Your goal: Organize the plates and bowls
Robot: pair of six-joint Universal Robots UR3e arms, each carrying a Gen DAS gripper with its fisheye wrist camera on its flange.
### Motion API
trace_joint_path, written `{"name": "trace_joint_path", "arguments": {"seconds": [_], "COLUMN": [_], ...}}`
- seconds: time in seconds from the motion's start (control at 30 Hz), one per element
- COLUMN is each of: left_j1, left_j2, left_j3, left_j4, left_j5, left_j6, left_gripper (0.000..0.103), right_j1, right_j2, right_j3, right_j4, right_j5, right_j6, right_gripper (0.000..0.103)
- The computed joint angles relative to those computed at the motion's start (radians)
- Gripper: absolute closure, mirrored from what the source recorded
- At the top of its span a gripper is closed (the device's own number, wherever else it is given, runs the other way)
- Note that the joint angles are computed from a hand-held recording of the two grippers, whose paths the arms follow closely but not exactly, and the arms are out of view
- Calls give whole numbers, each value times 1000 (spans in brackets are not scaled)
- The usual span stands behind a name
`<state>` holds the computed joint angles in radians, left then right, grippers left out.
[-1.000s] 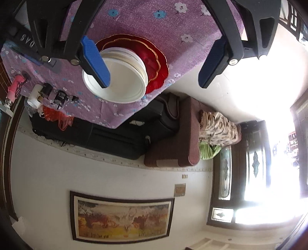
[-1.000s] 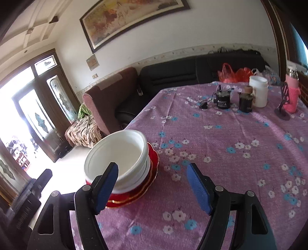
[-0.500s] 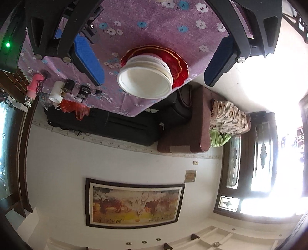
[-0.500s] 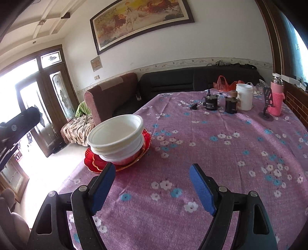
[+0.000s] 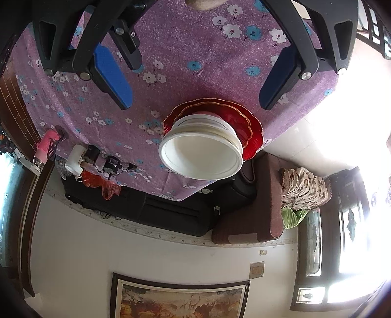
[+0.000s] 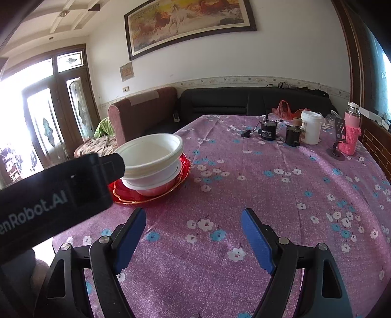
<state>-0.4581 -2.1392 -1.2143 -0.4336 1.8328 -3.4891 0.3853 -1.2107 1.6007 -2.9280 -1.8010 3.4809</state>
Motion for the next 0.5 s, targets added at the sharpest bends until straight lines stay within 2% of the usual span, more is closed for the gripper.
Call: {"name": "trace_joint_path", "arguments": {"seconds": [0.27, 0.5], "left_j1": [41, 80], "left_j2": [-48, -68], "left_j3": [62, 76], "left_j4": [-87, -112], "left_j5": [-64, -92], "left_j6": [-6, -12], "left_gripper": [0, 0], "right_j1": [7, 12], "right_j2": [59, 125], "right_j3": [-78, -187], "right_j4": [61, 151], "right_j5": [-5, 1], "right_j6": [-22, -38], "right_gripper": [19, 19]}}
